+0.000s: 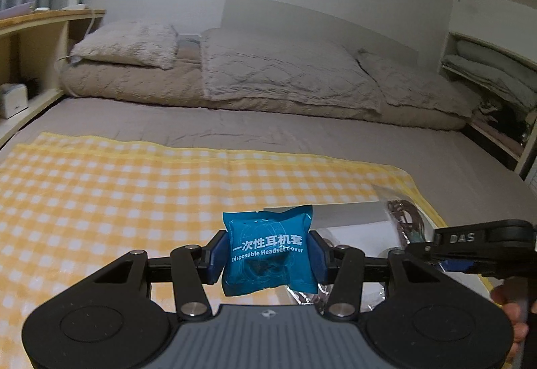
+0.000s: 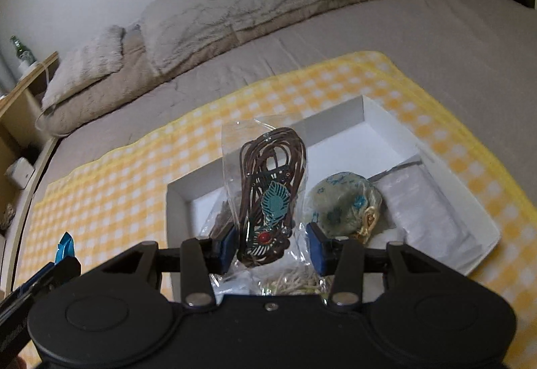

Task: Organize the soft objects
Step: 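Lift the blue packet with the left tool while the right tool carries the pendant bag over the box, then open both tools to drop the blue packet and pendant bag into the box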

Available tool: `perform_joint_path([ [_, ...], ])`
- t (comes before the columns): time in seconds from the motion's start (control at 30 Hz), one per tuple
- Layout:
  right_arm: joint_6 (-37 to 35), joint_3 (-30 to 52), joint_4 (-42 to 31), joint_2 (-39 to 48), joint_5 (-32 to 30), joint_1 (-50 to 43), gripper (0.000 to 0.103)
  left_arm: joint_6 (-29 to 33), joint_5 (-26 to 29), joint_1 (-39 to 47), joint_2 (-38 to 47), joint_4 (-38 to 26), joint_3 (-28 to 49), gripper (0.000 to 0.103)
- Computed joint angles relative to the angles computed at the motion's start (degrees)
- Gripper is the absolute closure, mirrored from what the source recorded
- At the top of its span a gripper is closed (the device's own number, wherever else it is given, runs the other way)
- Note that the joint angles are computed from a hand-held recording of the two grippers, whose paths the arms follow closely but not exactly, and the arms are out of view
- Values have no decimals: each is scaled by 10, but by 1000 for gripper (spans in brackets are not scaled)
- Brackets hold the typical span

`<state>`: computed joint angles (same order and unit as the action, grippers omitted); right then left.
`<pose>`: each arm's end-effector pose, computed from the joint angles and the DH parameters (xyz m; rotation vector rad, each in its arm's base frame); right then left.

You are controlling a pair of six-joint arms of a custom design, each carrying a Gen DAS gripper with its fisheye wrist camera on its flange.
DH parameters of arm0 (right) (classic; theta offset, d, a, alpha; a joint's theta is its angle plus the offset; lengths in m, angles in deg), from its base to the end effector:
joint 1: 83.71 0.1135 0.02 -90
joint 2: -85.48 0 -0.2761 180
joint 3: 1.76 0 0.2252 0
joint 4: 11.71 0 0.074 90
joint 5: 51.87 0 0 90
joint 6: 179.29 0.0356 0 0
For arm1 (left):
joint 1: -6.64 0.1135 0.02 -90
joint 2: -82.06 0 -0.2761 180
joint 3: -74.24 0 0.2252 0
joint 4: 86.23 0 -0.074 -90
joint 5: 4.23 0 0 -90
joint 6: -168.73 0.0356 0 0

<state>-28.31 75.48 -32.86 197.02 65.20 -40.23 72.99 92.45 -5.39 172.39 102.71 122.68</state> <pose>0.2777 0.2410 0.1564 0.5428 2.3454 0.2362 0.2740 -0.0626 0.1797 0.1866 2.1490 -0.3053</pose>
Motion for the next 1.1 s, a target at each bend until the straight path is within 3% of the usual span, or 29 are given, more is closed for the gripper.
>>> perform_joint_path([
  [0.23,-22,50,24,67,-31,-35,57,6,2,-12,75,-15,79,52],
  [0.3,-32,51,48,79,-51,-44,51,6,4,-15,94,-22,103,52],
  [0.37,-41,54,56,87,-59,-48,31,10,8,-18,113,-28,126,52],
  [0.43,-48,60,42,86,-49,-49,22,14,7,-24,129,-31,143,52],
  [0.87,-105,-19,71,13,-97,-80,25,27,-2,-52,253,-81,268,50],
  [1.1,-119,-31,75,2,-91,-82,26,17,-10,-44,281,-100,302,23],
])
